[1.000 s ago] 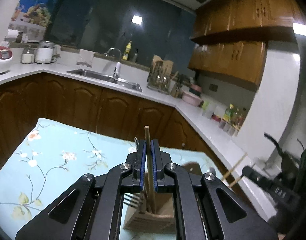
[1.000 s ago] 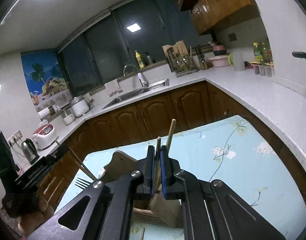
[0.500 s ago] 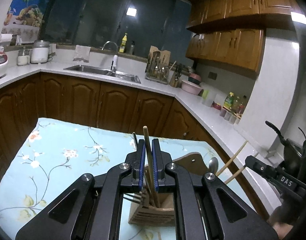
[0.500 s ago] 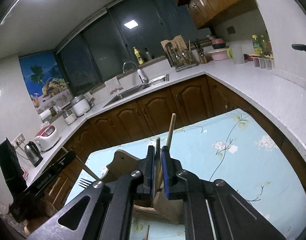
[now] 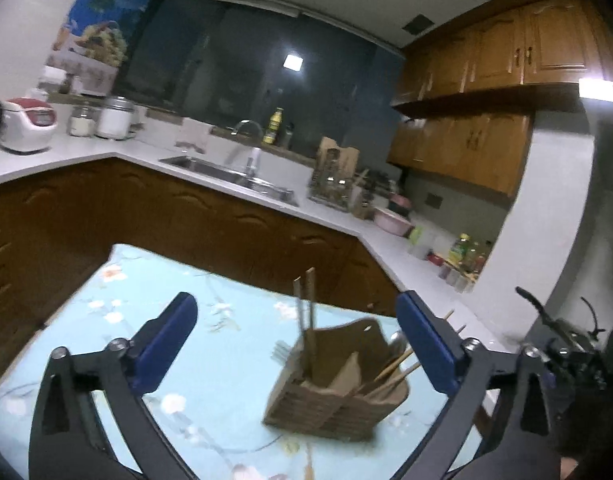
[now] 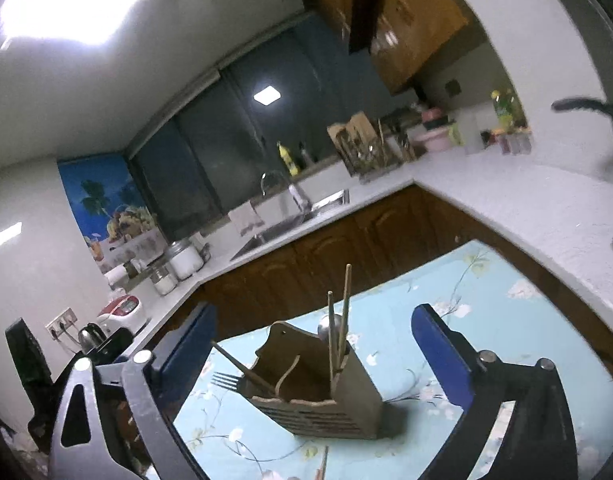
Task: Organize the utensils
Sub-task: 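Move both tools back down to the remaining chopsticks on the tablecloth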
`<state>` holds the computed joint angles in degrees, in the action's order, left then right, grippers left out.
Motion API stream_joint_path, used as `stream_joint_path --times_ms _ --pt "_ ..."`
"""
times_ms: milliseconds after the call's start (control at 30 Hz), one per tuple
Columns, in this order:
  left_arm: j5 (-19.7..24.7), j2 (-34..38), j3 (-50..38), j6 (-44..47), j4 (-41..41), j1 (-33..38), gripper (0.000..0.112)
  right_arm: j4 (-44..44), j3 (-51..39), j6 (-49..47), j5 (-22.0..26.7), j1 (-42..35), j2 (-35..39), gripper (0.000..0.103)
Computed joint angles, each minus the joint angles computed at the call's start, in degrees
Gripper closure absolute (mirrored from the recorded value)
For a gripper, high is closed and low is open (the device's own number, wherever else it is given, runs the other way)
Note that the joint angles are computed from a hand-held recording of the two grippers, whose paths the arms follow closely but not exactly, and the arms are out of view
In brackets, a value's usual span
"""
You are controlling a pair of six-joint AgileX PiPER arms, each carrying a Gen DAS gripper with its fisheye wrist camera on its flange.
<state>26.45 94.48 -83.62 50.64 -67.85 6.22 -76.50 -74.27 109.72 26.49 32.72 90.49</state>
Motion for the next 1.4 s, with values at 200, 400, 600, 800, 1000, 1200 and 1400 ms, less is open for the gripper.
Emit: stream_joint_path --times_ms 200,400,600,800,1000,1200,1400 --pt "4.4 -6.2 11.1 4.2 -1.6 4.4 0.01 -1.4 7.0 0.1 6.9 7.0 -5.7 0.001" --pt "7.3 -11.5 21.0 6.7 -1.1 7.8 0.01 -2.5 15.7 2.6 16.9 15.1 -11.1 0.001" --pt "9.7 -14.5 28.9 9.9 0.3 10.0 0.01 0.6 22.2 4.7 23.7 20.6 -14.1 0.001" --pt "9.4 -16.0 33.6 10.6 3.0 10.3 0.01 4.8 27.4 6.7 25.5 23.7 -15.1 0.001" --pt "7.7 -14.8 34.0 7.0 8.7 7.9 0.01 7.2 29.4 6.6 22.9 23.4 -13.9 0.001" --pt "6.6 -12.3 31.4 -0.1 17.6 3.1 0.01 6.7 30.2 6.6 17.8 20.9 -13.3 0.002" --pt "6.7 -8.0 26.9 -8.6 26.8 -2.2 0.01 9.7 29.6 3.0 8.5 14.7 -11.3 0.038"
